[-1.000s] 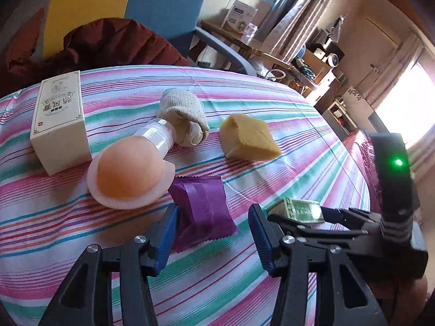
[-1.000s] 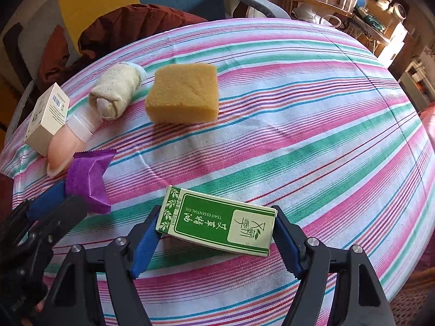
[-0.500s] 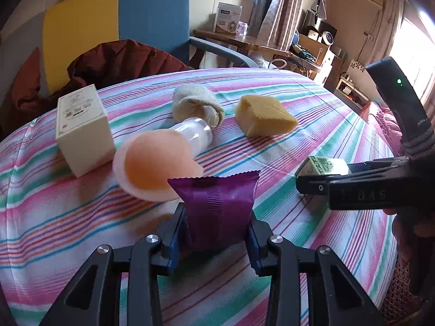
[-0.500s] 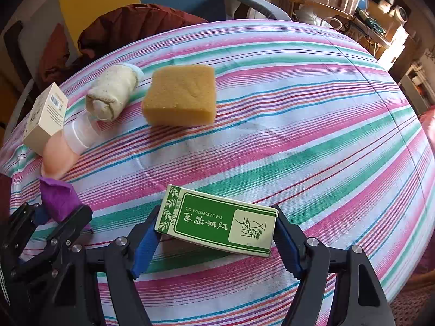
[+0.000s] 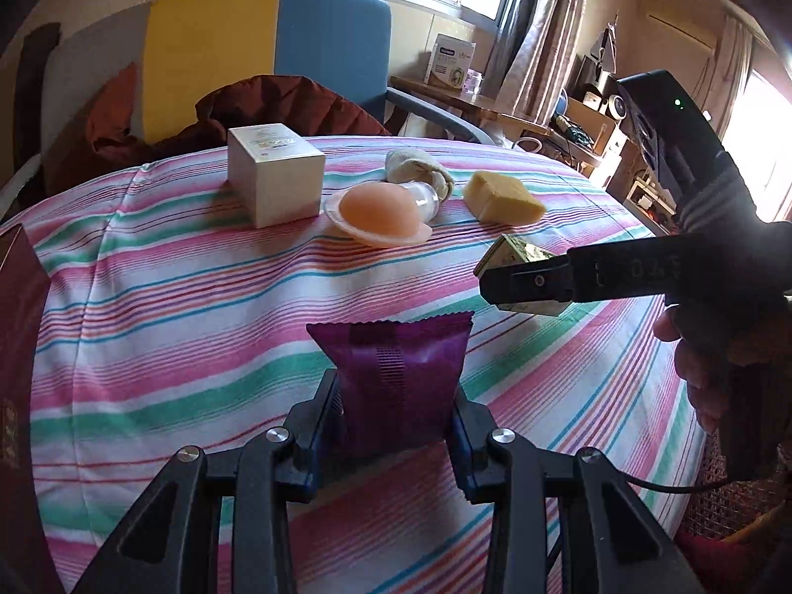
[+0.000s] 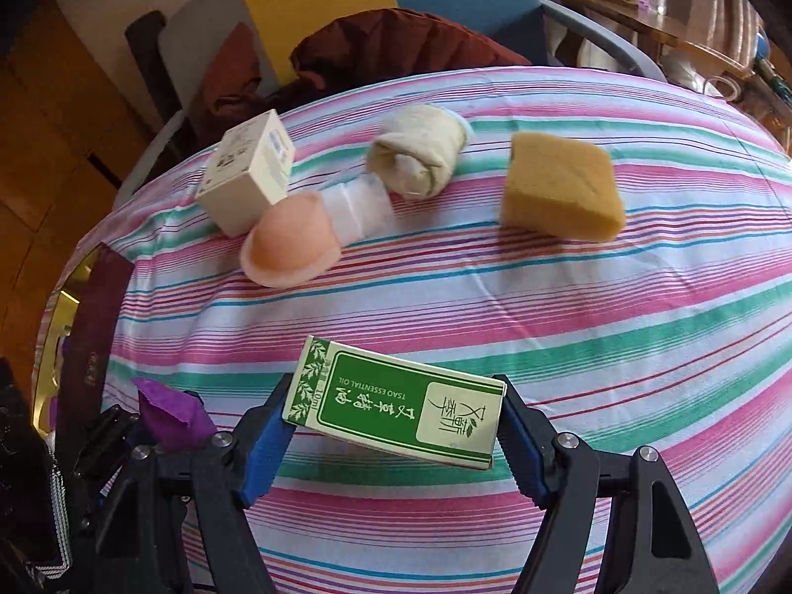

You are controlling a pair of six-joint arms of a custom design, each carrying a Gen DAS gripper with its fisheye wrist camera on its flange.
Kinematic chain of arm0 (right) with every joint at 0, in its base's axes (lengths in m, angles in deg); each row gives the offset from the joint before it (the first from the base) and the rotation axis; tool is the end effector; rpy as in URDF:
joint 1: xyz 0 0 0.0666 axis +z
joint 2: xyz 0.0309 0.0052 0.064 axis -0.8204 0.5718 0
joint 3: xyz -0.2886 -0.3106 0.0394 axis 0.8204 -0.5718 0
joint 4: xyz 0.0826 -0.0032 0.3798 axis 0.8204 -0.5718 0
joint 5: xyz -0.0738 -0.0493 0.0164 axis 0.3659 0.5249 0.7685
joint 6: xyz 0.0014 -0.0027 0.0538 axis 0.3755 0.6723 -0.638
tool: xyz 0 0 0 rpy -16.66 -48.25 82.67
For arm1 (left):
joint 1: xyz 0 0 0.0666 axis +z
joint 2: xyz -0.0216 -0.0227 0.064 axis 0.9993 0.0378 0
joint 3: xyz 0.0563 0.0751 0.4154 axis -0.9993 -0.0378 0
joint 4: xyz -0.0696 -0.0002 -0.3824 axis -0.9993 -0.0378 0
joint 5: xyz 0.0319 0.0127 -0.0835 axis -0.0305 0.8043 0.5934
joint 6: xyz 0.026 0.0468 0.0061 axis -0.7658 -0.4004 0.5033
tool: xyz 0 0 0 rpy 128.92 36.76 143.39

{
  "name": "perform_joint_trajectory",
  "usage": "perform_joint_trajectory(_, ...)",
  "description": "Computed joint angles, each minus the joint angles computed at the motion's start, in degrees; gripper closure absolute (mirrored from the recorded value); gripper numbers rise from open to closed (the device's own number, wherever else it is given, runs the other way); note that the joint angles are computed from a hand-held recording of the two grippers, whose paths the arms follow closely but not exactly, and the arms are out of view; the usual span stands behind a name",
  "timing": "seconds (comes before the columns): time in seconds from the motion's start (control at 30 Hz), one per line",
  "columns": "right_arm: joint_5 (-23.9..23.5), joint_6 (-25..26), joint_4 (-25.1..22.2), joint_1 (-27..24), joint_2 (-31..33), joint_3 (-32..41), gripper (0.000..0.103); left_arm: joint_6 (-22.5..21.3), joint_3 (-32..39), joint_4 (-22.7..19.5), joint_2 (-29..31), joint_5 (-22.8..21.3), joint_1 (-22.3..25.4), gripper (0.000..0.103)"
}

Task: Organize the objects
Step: 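Carry the purple packet with the left gripper while the right carries the green box toward the tray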

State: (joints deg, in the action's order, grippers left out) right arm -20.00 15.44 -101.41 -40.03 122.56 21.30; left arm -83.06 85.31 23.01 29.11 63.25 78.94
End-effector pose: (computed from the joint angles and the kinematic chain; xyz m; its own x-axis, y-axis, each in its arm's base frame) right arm 0.6685 0.1898 0.2492 -0.8717 -0.1907 -0.4515 -0.3326 0.9068 0.2591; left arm 0.5427 -0.0929 0.2343 -0.7439 0.0448 -0.6668 0.2372 0.9505 -0.2008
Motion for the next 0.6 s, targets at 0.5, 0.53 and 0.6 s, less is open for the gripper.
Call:
perform_joint_trajectory(0.5, -3.77, 7.85, 4.4, 3.82, -1.83, -4.02, 0.028, 3.49, -10.16, 1.44, -10.66, 4.02, 4.49, 0.067)
perform_joint_trajectory(0.53, -4.03, 8.47, 4.28, 4.16, -1.77, -4.09, 0.028, 3.73, -10.5, 1.55, -11.34, 4.15, 5.0, 0.067)
perform_joint_trajectory(0.6, -4.48, 9.73, 4.85, 4.76, -1.88, -4.51, 0.028, 4.46, -11.59, 2.26, -13.06, 4.6, 6.26, 0.067)
